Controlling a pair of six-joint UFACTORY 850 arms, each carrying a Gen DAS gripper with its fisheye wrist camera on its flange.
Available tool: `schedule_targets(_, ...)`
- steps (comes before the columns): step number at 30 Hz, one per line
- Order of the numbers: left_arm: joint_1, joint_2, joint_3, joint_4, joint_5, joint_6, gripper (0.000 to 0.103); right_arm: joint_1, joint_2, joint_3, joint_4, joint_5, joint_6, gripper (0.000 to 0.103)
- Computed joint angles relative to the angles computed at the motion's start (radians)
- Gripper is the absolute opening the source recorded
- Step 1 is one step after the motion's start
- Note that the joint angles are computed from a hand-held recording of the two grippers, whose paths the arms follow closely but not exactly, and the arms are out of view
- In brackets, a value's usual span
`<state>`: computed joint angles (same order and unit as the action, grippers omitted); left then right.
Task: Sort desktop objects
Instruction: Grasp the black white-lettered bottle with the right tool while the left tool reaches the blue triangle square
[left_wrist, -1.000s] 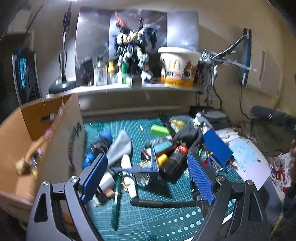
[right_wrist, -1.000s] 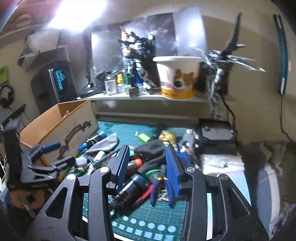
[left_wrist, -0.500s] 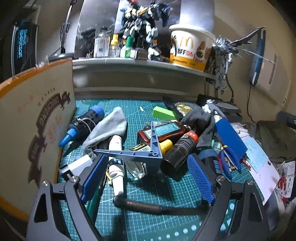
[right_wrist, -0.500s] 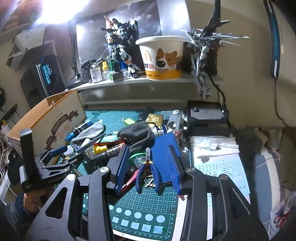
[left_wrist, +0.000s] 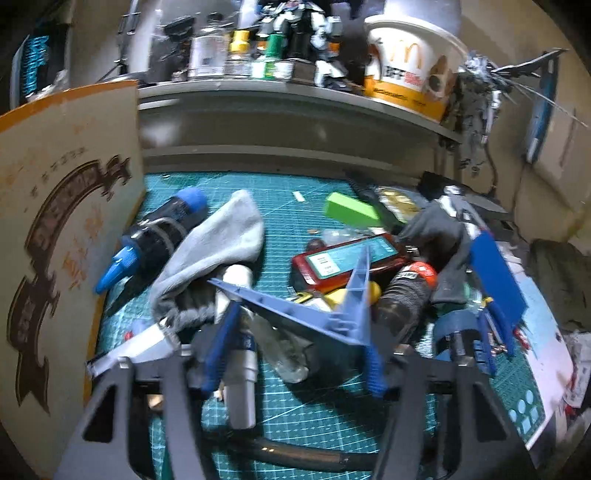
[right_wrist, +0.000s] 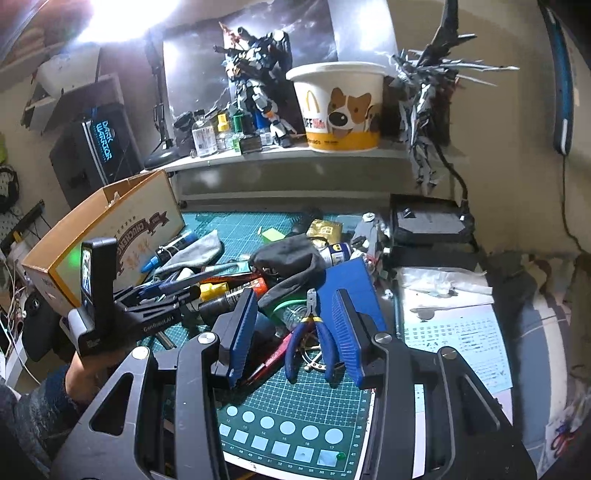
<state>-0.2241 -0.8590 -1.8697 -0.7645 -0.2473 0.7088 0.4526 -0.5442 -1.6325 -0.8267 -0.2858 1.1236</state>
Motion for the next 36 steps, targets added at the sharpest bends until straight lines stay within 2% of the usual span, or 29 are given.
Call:
schedule_targets(3, 0.004, 0.000, -0.004, -0.009, -0.021, 0.013, 0.052, 0.001, -0.009, -0.011, 0.049, -0.001, -0.055, 0.040)
schedule_targets(6, 0.015, 0.009, 0.012, -0.142, -0.044, 0.130, 0.051, 0.003, -0.010, -0.011, 0.055, 0.006, -0.065, 0.040)
schedule_targets(11, 0.027, 0.039, 0.053, -0.264, -0.058, 0.247, 0.051, 0.001, -0.030, -0.032, 0.150, -0.004, -0.153, 0.040)
schedule_targets(18, 0.036, 0.126, 0.155, -0.524, -0.032, 0.533, 0.051, 0.002, -0.073, -0.080, 0.332, -0.011, -0.327, 0.040)
schedule_targets(24, 0.038, 0.177, 0.206, -0.731, 0.012, 0.766, 0.051, 0.010, -0.154, -0.170, 0.518, -0.067, -0.463, 0.040)
schedule_targets(29, 0.042, 0.184, 0.210, -0.709, 0.024, 0.750, 0.051, 0.022, -0.250, -0.277, 0.661, -0.137, -0.575, 0.040)
schedule_targets(34, 0.049, 0.196, 0.225, -0.735, 0.022, 0.790, 0.051, 0.031, -0.311, -0.346, 0.688, -0.191, -0.597, 0.042)
schedule_targets(36, 0.050, 0.199, 0.230, -0.732, 0.025, 0.793, 0.051, 0.029, -0.313, -0.344, 0.712, -0.181, -0.607, 0.044)
